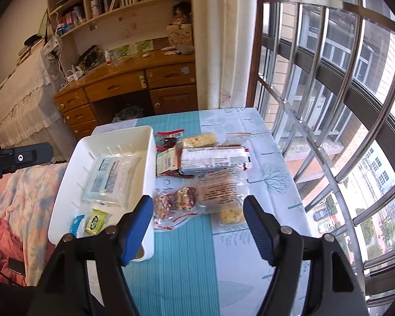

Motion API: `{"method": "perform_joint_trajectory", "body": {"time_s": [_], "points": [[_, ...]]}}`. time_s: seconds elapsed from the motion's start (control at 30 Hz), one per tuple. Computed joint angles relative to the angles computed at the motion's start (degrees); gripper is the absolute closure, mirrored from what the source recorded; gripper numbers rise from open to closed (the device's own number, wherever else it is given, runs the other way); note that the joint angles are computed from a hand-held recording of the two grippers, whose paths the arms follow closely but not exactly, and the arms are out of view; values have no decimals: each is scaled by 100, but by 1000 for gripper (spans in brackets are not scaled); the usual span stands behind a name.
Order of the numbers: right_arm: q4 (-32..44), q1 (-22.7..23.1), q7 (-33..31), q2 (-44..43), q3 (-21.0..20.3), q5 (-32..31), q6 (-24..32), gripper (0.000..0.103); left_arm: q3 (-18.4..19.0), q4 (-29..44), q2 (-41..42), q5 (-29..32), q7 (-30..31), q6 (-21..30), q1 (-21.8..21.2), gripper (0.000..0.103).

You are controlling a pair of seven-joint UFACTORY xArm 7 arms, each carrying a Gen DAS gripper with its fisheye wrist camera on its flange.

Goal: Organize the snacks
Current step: 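Move both tools back toward the remaining snacks on the cloth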

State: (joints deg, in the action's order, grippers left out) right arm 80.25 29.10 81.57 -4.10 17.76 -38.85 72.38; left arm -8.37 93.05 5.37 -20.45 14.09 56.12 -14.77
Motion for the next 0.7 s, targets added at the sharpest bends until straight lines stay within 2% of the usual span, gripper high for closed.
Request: {"method": "perform_joint_trajectory", "body": {"time_s": [0.13,0.33,0.57,0.7], "points": [[-548,-191,15,-430,-121,284,-416,31,-90,435,314,354,-266,159,-185,15],[-1324,-655,-128,-979,-223,918,-1295,31,-144,1522,1088,1089,-621,671,-546,15],[-2107,-1111,-399,-1388,-332,1663,-2209,31,-50,3225,2320,1736,-987,1667,-1088,15],[-2591,-1258,-688,-1595,-494,2278,-2808,31,62,4696,3295,1947,-1118,2647,-1451,15]]}}
